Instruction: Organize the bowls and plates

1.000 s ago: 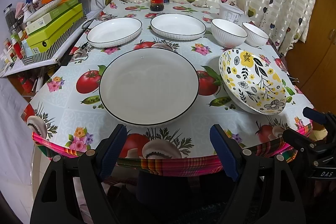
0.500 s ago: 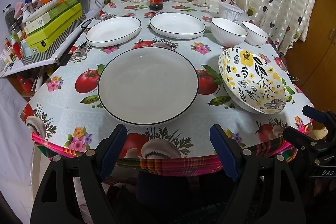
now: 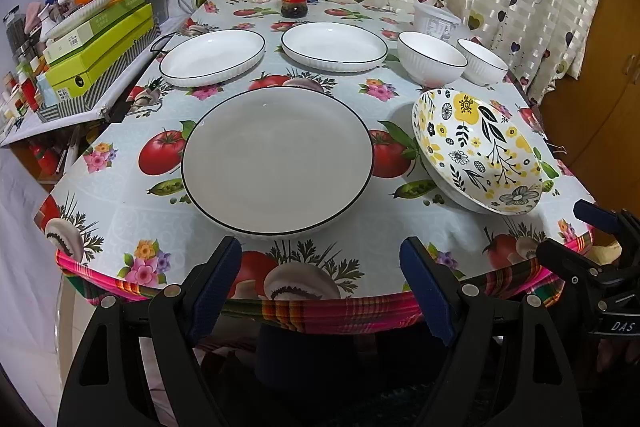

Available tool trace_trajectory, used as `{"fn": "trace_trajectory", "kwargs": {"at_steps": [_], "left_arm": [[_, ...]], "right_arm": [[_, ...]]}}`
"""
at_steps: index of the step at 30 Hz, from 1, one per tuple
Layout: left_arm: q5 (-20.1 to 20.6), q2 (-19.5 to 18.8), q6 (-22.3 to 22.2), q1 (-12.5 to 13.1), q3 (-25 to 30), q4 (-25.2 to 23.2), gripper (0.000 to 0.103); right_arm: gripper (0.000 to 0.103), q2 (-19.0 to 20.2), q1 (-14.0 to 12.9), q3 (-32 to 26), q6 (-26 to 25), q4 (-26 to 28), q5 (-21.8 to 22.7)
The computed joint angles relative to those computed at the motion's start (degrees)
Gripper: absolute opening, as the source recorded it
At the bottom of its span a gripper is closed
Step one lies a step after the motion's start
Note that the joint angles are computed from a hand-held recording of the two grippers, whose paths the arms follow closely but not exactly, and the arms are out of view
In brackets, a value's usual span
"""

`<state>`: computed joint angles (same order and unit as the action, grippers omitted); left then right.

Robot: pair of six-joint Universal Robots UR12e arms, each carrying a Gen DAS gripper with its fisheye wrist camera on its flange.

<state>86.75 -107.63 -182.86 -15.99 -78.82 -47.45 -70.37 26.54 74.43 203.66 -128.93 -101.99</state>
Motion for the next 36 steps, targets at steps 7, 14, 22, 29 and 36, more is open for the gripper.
{"fn": "trace_trajectory", "kwargs": {"at_steps": [7, 14, 22, 29, 36], "left_arm": [[-0.8, 0.0, -0.2, 0.1, 0.0, -0.4, 0.082], [-1.9, -0.1, -0.5, 0.6, 0.1, -1.3, 0.082], [-3.1, 0.0, -0.8, 0.9, 0.1, -1.7, 0.082], [-7.1, 0.0, -2.3, 2.2, 0.3, -1.9, 0.082], [-10.3, -0.3, -4.7, 3.9, 1.0, -1.0, 0.082]], "right_arm": [[0.103, -0.1, -0.1, 0.2, 0.0, -0.2, 0.2], [0.103, 0.0, -0.1, 0.2, -0.4, -0.3, 1.0], [0.103, 0.1, -0.4, -0.1, -1.3, -0.3, 2.3], [0.103, 0.4, -0.7, -1.1, -1.9, -0.4, 3.0], [0.086, 2.4, -1.1, -5.4, -4.9, -0.8, 5.2]]}}
